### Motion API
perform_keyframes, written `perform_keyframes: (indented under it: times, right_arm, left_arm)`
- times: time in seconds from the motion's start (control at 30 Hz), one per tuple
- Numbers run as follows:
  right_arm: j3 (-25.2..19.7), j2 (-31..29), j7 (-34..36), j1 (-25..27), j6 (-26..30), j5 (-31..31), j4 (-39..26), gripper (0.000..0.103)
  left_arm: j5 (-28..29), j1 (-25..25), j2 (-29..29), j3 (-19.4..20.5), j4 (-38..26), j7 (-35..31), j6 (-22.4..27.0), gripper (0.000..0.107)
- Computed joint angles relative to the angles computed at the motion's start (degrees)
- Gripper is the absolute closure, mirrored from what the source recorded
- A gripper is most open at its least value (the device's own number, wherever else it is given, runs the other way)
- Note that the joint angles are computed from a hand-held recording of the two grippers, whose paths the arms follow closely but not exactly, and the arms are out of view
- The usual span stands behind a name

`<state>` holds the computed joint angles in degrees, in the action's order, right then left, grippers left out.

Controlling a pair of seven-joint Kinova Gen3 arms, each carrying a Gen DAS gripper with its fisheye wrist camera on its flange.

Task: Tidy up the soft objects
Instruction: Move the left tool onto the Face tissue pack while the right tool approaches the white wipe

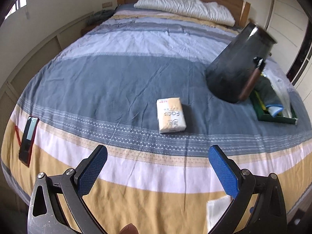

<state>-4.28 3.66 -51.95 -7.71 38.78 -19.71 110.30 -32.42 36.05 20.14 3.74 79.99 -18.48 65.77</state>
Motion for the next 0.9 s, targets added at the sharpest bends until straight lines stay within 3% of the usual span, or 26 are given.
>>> perform_keyframes:
  times: [0.3, 0.4, 0.9]
  right_arm:
    - [-2.84, 3.78, -8.74, -4.81, -7.19, 5.03, 2.54, 0.002]
    - [-3.3, 4.92, -8.85, -4.75, -6.67, 4.85, 2.17, 0.006]
    - [-4.26, 8.31, -10.17, -4.54, -8.28, 5.77, 1.1, 0.005]
  left_arm:
    - [3.61, -3.6, 5.33, -1.6, -1.76, -2.98, -3.9, 0.006]
    - [4.55, -3.86, 7.65, -2.37, -4.05, -4.56, -2.98, 0.006]
    - [7.02, -4.38, 14.4, -5.49, -10.4, -7.69, -2.55, 0.006]
